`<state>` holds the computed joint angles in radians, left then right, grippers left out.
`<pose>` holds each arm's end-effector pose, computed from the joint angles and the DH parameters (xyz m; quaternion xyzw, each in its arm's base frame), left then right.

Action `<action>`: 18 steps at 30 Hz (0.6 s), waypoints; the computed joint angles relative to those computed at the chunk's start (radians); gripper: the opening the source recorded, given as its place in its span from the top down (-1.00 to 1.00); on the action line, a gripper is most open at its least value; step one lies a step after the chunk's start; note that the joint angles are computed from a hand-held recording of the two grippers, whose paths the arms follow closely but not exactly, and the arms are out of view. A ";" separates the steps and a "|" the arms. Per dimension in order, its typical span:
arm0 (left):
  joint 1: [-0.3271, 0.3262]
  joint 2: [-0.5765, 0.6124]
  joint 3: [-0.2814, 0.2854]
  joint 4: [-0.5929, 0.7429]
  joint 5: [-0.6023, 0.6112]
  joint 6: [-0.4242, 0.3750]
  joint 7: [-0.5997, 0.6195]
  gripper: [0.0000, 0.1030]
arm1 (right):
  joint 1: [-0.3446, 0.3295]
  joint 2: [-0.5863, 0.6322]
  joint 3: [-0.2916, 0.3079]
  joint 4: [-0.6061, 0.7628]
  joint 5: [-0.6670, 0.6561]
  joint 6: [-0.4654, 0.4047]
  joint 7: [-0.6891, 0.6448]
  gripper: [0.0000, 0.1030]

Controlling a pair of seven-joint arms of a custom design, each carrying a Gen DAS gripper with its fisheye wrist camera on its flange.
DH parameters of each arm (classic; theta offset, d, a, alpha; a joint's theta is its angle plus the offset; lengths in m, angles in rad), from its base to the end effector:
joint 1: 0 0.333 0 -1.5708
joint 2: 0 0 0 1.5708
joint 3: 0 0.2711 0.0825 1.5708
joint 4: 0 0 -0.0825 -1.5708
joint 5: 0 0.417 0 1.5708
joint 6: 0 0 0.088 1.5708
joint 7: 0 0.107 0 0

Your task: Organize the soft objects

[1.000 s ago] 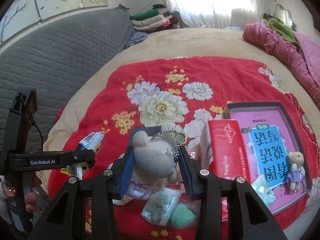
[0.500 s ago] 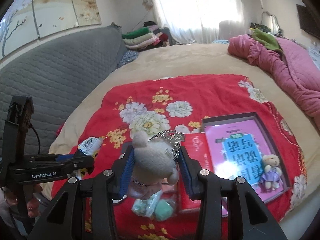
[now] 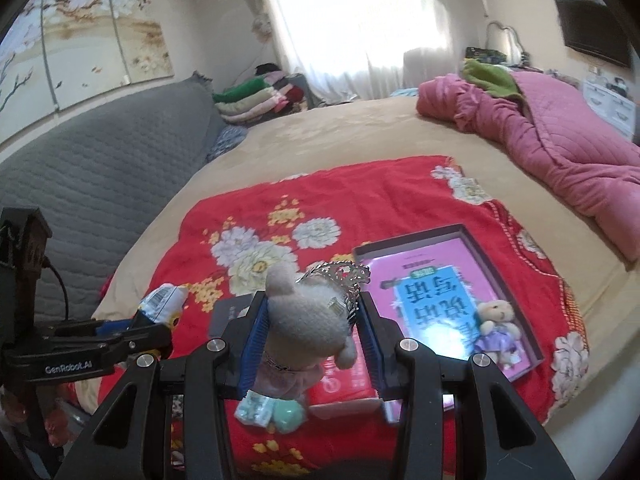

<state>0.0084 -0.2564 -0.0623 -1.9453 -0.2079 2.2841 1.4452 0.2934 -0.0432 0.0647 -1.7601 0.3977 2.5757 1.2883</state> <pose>0.5667 -0.0386 0.6098 -0.7242 0.6186 -0.2798 0.1202 0.5954 0.2167 0.6237 -0.7489 0.4955 -0.1569 0.4112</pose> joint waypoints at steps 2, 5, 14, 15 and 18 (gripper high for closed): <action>-0.007 0.010 -0.007 0.013 0.000 -0.001 0.002 0.23 | -0.007 -0.008 -0.006 -0.006 -0.004 0.009 0.010 0.14; -0.019 0.031 -0.018 0.041 0.007 -0.007 0.003 0.24 | -0.021 -0.022 -0.014 -0.018 -0.033 0.025 0.042 0.14; -0.050 0.122 -0.050 0.151 0.033 -0.028 0.007 0.24 | -0.057 -0.050 -0.037 -0.051 -0.113 0.060 0.116 0.14; -0.053 0.133 -0.053 0.163 0.033 -0.029 0.010 0.24 | -0.064 -0.054 -0.039 -0.055 -0.130 0.064 0.133 0.14; -0.065 0.173 -0.065 0.210 0.044 -0.039 0.015 0.24 | -0.076 -0.057 -0.048 -0.058 -0.135 0.067 0.150 0.14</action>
